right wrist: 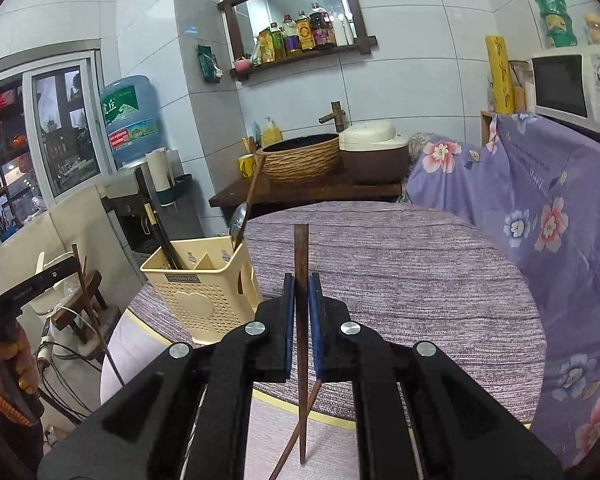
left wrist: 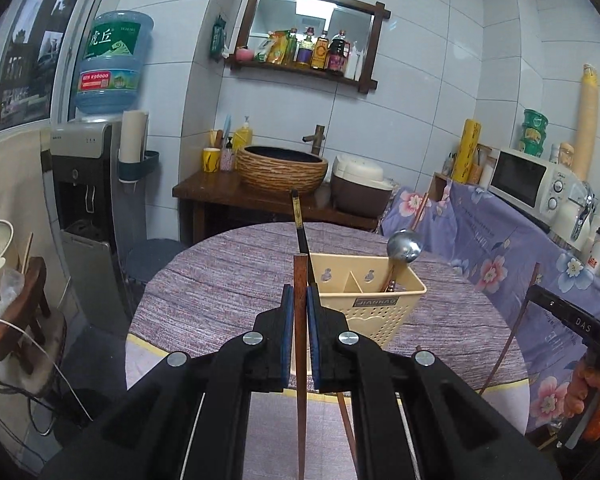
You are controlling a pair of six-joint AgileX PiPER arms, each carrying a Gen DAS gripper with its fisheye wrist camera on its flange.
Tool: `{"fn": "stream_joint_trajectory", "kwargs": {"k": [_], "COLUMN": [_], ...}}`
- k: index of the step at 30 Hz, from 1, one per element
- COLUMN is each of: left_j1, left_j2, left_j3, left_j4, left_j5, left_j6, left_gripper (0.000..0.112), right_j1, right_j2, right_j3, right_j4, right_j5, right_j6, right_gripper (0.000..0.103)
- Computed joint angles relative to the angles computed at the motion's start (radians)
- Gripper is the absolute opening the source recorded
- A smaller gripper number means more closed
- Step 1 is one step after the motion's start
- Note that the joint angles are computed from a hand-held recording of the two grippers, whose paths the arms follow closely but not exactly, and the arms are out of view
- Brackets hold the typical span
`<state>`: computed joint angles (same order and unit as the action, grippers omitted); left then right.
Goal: Organize utensils
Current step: 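Lift both brown chopsticks and carry them above the beige holder, then lower both chopsticks into the holder and open both tools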
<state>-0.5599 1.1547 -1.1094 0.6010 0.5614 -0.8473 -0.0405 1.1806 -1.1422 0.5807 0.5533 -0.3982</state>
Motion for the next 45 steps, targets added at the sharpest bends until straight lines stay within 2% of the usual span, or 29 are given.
{"fn": "stream_joint_trajectory", "kwargs": {"k": [10,15,17,19,22,27,28,31,34,40,45], "left_j1": [0.022,0.044,0.054,0.086,0.113,0.043,0.042,0.033,0.035,0.059,0.075], "left_j2": [-0.004,-0.021,-0.018,-0.006,0.047,0.193,0.220,0.308,0.336,0.325,0.318], "left_j3": [0.002,-0.032,-0.080,-0.152,-0.332,-0.611,-0.650,-0.737,-0.697,-0.503,-0.385], "left_j4": [-0.030,-0.091,-0.128,-0.229,-0.329,-0.123,-0.117,-0.043,0.031,0.072,0.065], "left_j5": [-0.025,-0.019,-0.001,0.014,0.062,0.114,0.117,0.114,0.081,-0.014,-0.063], "left_j6": [0.029,0.109,0.166,0.272,0.384,0.264,0.261,0.190,0.096,-0.028,-0.064], "left_gripper": [0.008,0.008,0.008,0.008,0.008,0.008,0.008,0.008,0.008,0.008,0.008], "right_j1": [-0.009,0.007,0.003,0.005,0.022,0.133,0.162,0.227,0.283,0.323,0.336], "right_j2": [0.002,0.016,0.040,0.074,0.149,0.306,0.348,0.432,0.462,0.458,0.450], "right_j3": [-0.009,-0.074,-0.145,-0.248,-0.452,-0.806,-0.877,-0.984,-0.952,-0.729,-0.616], "right_j4": [0.024,0.011,0.024,0.023,-0.004,-0.209,-0.265,-0.376,-0.486,-0.527,-0.531], "right_j5": [0.010,0.041,0.081,0.130,0.192,0.203,0.208,0.202,0.146,0.024,-0.021], "right_j6": [-0.030,-0.015,-0.014,0.005,0.074,0.302,0.356,0.465,0.537,0.583,0.592], "right_gripper": [0.008,0.008,0.008,0.008,0.008,0.008,0.008,0.008,0.008,0.008,0.008]}}
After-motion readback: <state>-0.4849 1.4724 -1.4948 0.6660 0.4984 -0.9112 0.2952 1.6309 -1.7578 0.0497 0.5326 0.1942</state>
